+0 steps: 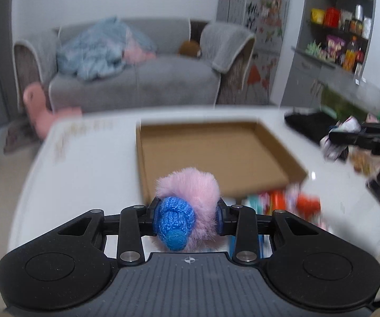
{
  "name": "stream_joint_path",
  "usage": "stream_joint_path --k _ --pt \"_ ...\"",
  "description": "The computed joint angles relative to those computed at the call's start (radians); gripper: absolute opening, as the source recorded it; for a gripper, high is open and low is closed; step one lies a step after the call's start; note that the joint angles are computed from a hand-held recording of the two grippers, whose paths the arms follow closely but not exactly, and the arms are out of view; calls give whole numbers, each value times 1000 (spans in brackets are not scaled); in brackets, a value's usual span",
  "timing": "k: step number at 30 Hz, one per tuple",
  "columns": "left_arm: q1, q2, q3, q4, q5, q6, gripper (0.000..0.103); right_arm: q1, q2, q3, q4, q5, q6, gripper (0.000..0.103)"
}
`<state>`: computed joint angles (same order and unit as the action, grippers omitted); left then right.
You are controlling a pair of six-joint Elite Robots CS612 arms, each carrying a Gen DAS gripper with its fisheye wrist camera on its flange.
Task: Organize objects
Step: 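Carry both held bundles up and over into the cardboard box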
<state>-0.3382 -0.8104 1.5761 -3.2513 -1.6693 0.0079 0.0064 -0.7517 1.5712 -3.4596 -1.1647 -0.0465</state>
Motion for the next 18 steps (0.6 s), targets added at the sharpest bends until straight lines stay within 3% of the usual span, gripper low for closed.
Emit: stream_joint_path --k 6,10,18 --pt "-18 128 -256 95 15 23 43 19 87 -223 174 39 18 27" --pt "-26 235 -423 190 36 40 43 43 176 -406 370 38 46 27" --pt "-20 352 -588 304 96 60 43 66 332 -703 678 -27 82 27"
